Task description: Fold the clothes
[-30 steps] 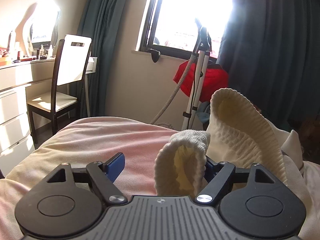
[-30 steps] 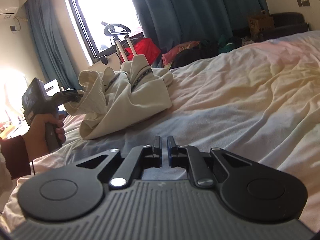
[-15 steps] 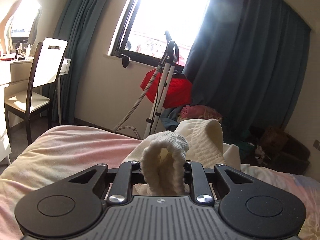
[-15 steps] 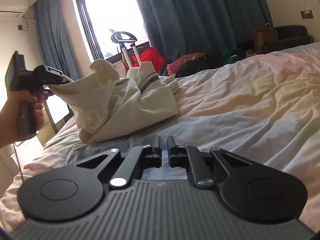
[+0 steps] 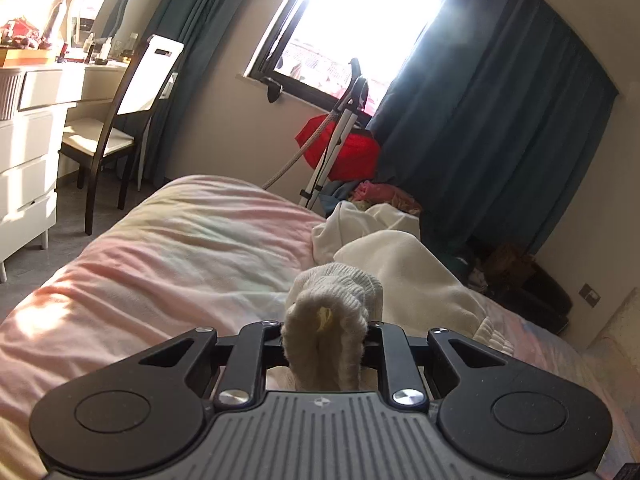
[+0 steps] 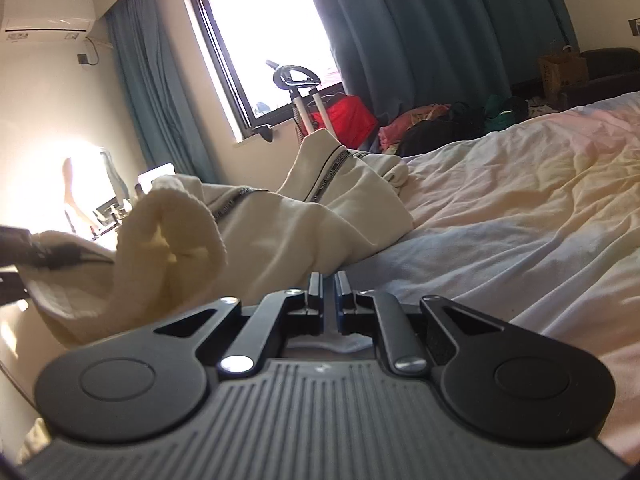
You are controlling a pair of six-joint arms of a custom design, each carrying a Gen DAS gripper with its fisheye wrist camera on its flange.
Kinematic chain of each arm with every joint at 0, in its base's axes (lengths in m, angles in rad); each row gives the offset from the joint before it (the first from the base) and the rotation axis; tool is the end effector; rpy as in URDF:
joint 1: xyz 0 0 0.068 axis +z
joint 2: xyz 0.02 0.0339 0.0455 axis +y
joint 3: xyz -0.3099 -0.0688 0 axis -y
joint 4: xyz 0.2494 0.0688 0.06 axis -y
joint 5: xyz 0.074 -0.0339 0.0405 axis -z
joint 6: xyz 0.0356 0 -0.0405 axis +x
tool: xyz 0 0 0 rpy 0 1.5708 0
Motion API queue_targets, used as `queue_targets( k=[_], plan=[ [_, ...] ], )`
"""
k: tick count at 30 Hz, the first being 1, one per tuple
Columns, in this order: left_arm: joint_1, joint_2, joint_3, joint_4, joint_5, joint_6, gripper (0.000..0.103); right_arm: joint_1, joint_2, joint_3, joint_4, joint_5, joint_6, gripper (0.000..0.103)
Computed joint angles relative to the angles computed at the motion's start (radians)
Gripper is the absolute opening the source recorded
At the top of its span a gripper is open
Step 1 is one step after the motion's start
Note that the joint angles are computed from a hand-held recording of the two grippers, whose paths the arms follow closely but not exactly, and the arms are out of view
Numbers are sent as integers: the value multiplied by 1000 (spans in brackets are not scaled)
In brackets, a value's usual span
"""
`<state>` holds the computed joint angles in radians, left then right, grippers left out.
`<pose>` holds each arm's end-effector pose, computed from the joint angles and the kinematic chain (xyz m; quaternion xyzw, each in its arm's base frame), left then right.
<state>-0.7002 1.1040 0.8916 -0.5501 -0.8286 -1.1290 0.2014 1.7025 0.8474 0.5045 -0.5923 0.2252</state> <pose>0.1759 -0.1139 0.3286 -0.3337 0.7887 -0.0594 0.5129 0.3555 0.0929 0.2363 -0.1579 0.7858 0.3498 0.4850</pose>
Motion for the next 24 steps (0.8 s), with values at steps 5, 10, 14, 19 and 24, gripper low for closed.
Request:
queue_targets(
  k=[5, 10, 14, 19, 24],
  plan=[
    [-85, 0, -16, -171, 1, -143, 20, 3, -65, -18, -69, -20, -17, 19],
    [-86, 29, -12, -188, 11, -175, 22, 53, -56, -39, -10, 39, -50, 64],
    [-60, 44, -24, -155, 32, -217, 23, 96, -58, -15, -107, 60, -119, 64],
    [1, 38, -60, -99, 50, -187, 23, 149, -73, 87, -199, 60, -91, 71],
    [88, 14, -114, -8, 101, -151, 23, 251, 14, 349, -342, 47, -93, 71]
  ],
)
